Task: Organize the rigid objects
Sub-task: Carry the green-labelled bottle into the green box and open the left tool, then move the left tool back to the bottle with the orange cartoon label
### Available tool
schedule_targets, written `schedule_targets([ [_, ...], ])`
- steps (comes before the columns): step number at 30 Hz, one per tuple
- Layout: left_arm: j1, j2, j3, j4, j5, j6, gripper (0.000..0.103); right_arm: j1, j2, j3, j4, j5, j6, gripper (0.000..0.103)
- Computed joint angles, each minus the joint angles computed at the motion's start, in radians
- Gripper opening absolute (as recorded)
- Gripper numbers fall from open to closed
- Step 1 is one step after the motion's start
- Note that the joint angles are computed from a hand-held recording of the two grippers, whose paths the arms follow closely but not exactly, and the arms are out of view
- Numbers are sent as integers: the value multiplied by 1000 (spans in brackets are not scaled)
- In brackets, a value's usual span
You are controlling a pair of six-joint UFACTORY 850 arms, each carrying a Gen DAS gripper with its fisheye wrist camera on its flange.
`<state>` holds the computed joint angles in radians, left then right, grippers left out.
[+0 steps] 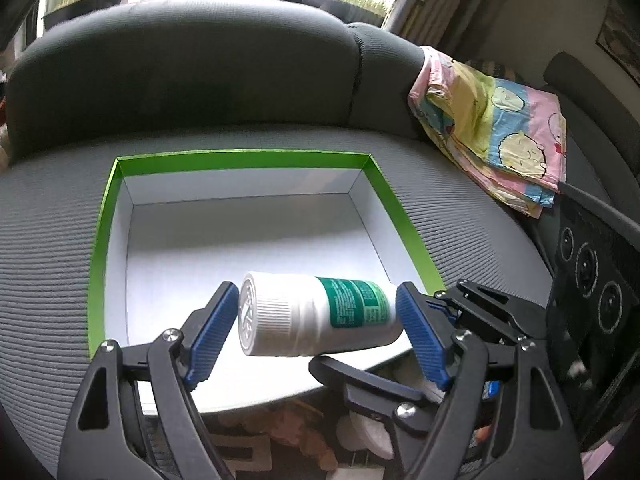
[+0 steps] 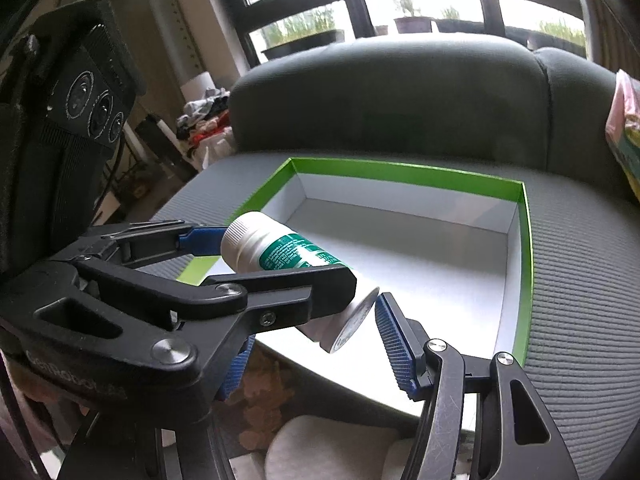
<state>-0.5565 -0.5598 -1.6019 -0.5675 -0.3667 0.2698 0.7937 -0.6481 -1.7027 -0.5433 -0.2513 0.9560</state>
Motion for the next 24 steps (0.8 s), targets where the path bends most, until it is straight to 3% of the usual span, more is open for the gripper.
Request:
schedule_targets([
  [4,5,-30,-38,43,-40,-83,84,5,-27,-39,-1,-57,-7,62],
  [5,3,-32,-42,83,-44,-130,87,5,-31,-45,-16,-72,8,62],
  [6,1,-33,-45,123,-46,-171,98,8,-35,-52,-70,-105,64,66],
  [7,-1,-33,-46,167,-46,-215,102,9,-31,-48,-98,-115,98,73],
  [10,3,-27,-43,217,-58,-269,102,8,-19,-32,-133,-119,140,80],
  [17,14,45,28,347,-31,-385,102,20,74,84,-309,-119,366,80],
  [24,25,165,181,490,17,-480,102,55,144,183,-376,-91,450,80],
])
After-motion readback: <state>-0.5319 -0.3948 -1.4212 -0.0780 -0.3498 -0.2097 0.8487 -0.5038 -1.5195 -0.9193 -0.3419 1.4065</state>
